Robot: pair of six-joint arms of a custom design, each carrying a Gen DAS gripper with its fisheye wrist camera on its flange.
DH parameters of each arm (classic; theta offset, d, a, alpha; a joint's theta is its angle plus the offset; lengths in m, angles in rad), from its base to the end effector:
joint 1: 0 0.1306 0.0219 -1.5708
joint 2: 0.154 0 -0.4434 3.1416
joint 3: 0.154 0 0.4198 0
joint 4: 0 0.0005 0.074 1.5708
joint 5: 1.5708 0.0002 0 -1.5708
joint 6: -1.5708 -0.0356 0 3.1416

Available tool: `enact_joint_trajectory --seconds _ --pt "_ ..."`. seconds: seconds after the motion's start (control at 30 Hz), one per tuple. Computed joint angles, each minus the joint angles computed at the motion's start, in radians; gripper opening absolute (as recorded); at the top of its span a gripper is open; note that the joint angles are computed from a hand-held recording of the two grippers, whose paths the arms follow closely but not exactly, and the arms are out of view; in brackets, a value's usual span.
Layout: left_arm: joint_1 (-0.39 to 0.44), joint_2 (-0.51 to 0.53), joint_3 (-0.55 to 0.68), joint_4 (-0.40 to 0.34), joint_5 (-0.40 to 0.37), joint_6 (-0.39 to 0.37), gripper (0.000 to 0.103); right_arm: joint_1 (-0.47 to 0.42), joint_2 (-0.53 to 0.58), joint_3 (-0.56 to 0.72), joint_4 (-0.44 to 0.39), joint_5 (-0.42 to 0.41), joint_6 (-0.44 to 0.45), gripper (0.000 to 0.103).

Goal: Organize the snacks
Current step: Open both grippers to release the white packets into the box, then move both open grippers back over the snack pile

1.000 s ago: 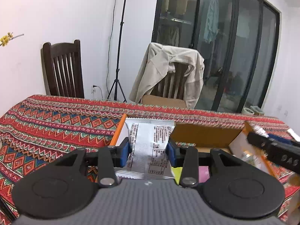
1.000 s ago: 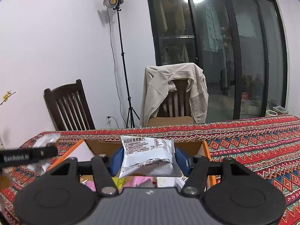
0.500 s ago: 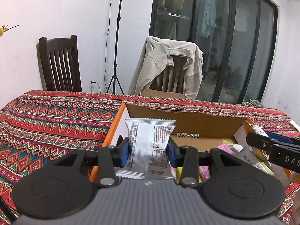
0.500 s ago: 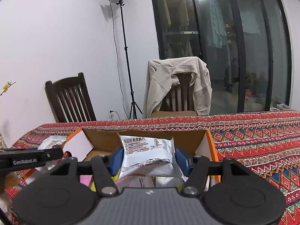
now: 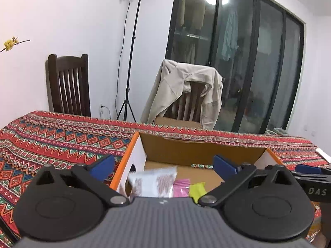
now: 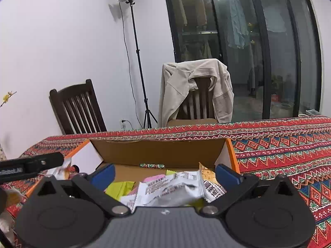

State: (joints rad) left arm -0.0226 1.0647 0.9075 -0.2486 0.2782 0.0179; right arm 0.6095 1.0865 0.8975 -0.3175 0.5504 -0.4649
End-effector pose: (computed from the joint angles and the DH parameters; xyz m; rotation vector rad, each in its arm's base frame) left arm 0.3826 -0.0189 0.4382 0.1858 1.9635 -0.3011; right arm 0.3238 0.2028 0.4204 0.1846 1.9904 0.1158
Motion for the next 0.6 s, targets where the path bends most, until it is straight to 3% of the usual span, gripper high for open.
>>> enact_joint_trajectory --seconds 0.3,0.6 --pt "-0.008 -0.008 0.002 0.001 -0.026 0.019 0.103 0.003 -0.005 -0.002 -0.005 0.018 -0.015 0.103" --pt "0.023 -0.075 0.028 -0.061 0.032 0.041 0.103 0.045 -0.050 0.011 -0.044 0.077 0.002 0.103"
